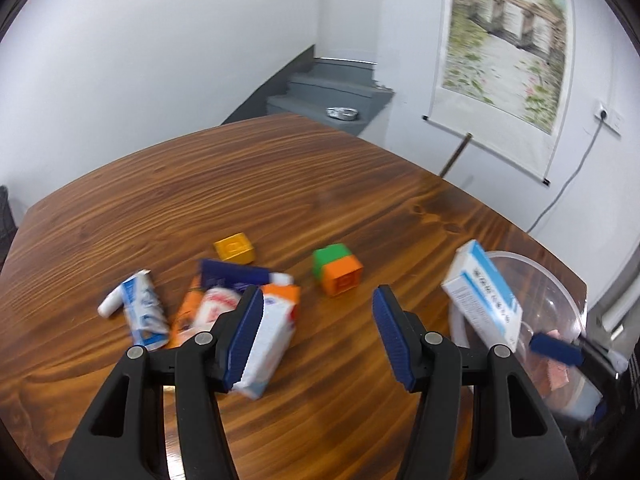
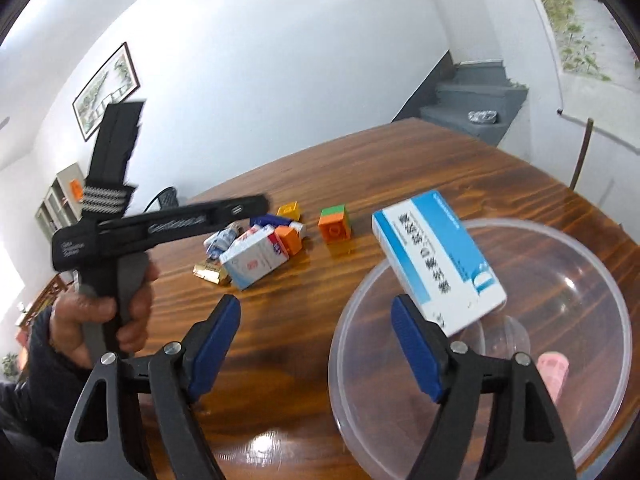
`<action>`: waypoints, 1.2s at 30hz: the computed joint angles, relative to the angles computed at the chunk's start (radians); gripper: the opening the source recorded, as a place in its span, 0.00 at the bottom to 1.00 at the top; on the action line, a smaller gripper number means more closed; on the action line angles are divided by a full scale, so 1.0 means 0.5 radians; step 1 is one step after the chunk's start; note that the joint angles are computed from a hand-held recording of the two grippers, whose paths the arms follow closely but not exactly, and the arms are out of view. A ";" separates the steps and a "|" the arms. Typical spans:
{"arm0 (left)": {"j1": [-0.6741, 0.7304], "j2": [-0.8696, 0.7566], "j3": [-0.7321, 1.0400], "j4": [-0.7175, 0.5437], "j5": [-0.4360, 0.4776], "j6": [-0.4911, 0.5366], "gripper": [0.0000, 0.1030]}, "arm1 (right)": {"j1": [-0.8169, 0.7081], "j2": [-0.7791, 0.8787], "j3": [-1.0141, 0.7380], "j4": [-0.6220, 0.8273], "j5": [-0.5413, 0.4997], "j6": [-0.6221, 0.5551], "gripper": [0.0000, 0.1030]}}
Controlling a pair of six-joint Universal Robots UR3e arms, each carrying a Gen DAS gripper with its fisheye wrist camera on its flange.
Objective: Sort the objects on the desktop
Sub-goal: 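Grasp the blue toothpaste packets with the left gripper while the right grasps the orange-green block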
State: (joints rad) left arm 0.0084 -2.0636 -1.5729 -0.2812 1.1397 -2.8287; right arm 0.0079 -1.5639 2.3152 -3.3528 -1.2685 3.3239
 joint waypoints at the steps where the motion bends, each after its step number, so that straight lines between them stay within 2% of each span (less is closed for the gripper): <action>1: 0.031 0.013 -0.019 0.004 -0.001 0.002 0.59 | 0.044 0.068 -0.074 -0.014 -0.078 -0.006 0.79; 3: 0.080 0.020 -0.040 0.011 -0.003 0.002 0.59 | 0.046 0.059 -0.099 -0.005 -0.179 -0.069 0.79; 6: 0.185 0.021 -0.072 0.013 -0.032 -0.005 0.59 | 0.056 0.252 -0.292 0.011 -0.342 -0.180 0.79; 11: 0.301 -0.056 -0.001 -0.055 -0.041 -0.086 0.59 | -0.027 0.479 -0.573 0.144 -0.340 -0.277 0.79; 16: 0.341 -0.165 0.090 -0.112 -0.008 -0.159 0.59 | 0.012 0.654 -0.897 0.307 -0.478 -0.243 0.79; 20: 0.343 -0.235 0.134 -0.114 0.046 -0.175 0.59 | 0.176 0.666 -1.063 0.372 -0.608 -0.198 0.79; 23: 0.339 -0.279 0.178 -0.131 0.080 -0.193 0.59 | 0.365 0.787 -1.269 0.463 -0.790 -0.224 0.79; 24: 0.344 -0.286 0.183 -0.131 0.086 -0.195 0.59 | 0.401 0.831 -1.341 0.515 -0.812 -0.205 0.79; 26: 0.351 -0.313 0.234 -0.157 0.093 -0.202 0.59 | 0.412 0.910 -1.456 0.625 -0.728 -0.140 0.79; 28: 0.360 -0.338 0.270 -0.164 0.103 -0.212 0.59 | 0.432 1.004 -1.585 0.735 -0.741 -0.076 0.75; 30: 0.365 -0.372 0.324 -0.176 0.116 -0.226 0.59 | 0.435 1.099 -1.728 0.883 -0.764 -0.001 0.63; 32: 0.371 -0.428 0.414 -0.206 0.135 -0.250 0.59 | 0.413 1.144 -1.814 0.999 -0.750 0.058 0.60; 36: 0.375 -0.542 0.629 -0.344 0.122 -0.286 0.59 | 0.395 1.221 -1.936 1.100 -0.802 0.105 0.59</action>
State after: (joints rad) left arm 0.1958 -2.3346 -1.2585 -0.4530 1.2005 -2.9720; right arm 0.2053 -0.9534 1.3472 -2.8030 -1.6693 3.3763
